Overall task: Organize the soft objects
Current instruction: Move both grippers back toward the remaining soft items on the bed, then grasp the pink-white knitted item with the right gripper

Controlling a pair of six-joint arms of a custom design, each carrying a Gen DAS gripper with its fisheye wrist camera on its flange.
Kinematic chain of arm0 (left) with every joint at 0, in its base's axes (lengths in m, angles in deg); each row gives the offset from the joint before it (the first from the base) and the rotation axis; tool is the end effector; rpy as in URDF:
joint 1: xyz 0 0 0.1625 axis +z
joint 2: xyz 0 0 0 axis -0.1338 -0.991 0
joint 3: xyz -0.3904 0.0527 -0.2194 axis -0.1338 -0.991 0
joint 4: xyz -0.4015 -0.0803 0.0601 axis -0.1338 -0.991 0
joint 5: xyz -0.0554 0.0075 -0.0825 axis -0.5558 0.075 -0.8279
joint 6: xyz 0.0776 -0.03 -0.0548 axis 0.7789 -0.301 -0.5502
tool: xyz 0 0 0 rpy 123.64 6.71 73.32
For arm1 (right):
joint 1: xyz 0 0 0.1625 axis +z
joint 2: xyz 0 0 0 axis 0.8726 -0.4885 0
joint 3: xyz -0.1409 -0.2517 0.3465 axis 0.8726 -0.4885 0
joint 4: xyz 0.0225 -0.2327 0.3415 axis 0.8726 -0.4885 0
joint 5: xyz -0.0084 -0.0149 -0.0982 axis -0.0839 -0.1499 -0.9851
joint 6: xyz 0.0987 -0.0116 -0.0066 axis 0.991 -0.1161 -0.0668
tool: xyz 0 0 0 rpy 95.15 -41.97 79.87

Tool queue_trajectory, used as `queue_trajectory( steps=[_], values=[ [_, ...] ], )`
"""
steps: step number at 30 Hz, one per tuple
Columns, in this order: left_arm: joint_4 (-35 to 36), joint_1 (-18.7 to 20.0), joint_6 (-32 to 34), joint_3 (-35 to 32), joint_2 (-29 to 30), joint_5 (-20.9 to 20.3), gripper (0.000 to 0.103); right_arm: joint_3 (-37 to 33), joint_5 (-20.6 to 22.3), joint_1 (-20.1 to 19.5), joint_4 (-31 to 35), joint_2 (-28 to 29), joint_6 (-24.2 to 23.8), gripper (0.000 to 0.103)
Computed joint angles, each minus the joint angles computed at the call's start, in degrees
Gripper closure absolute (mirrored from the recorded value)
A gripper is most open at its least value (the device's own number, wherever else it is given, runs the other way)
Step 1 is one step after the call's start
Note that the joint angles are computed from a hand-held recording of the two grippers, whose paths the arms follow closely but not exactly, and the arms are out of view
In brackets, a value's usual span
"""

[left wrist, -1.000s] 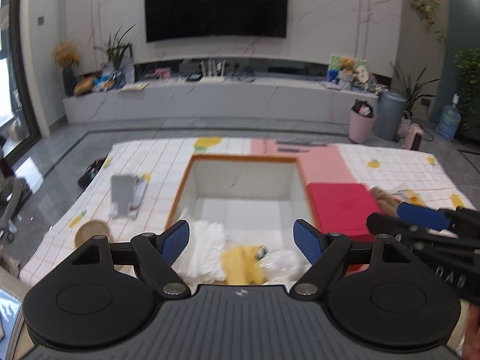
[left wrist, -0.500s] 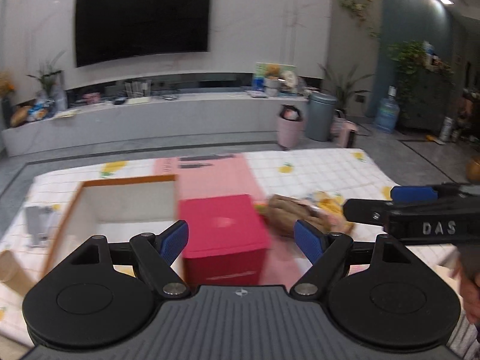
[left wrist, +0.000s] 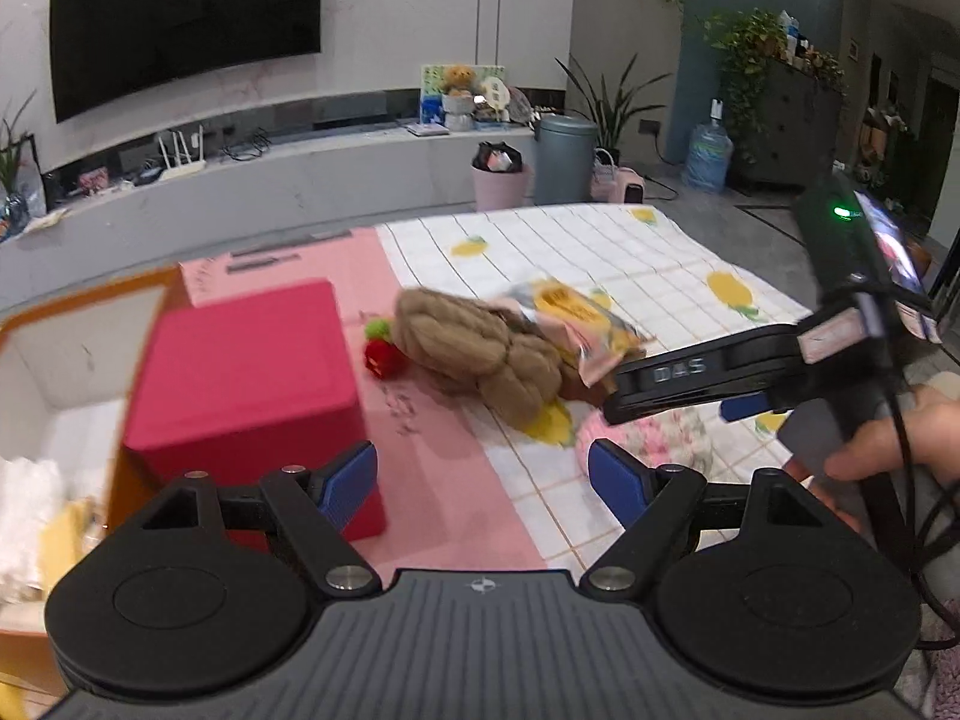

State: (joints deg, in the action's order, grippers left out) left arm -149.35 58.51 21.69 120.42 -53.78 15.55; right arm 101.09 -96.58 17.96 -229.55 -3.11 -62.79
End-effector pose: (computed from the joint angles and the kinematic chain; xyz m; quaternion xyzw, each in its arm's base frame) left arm -0.3342 -0.6920 -0.0153 0.4290 0.8452 -0.2581 0.1868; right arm -0.0563 -0.7135 0.3104 -0.1081 -0.8715 0.3662 0.3076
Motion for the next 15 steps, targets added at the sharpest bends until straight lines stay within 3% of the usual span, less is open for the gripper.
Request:
queue_trajectory(
  steps=[2, 6, 10, 15],
  values=[
    [-1.6, 0.0, 1.5, 0.5, 0.9, 0.9, 0.009, -1.2, -1.0, -0.2, 2.6, 0.8, 0.3, 0.003],
    [0.4, 0.8, 0.9, 0.9, 1.5, -0.9, 0.009, -2.9, -2.1, 0.2, 2.2, 2.9, -4.0, 0.003],
    [2.2, 1.7, -0.2, 1.1, 1.2, -2.9, 0.009, -4.0, -5.7, 0.5, -1.7, 5.2, -7.2, 0.003],
    [2.6, 2.3, -0.2, 1.7, 1.3, -2.3, 0.009, -5.2, -5.7, -0.3, 1.7, 5.6, -5.2, 0.003]
  ],
)
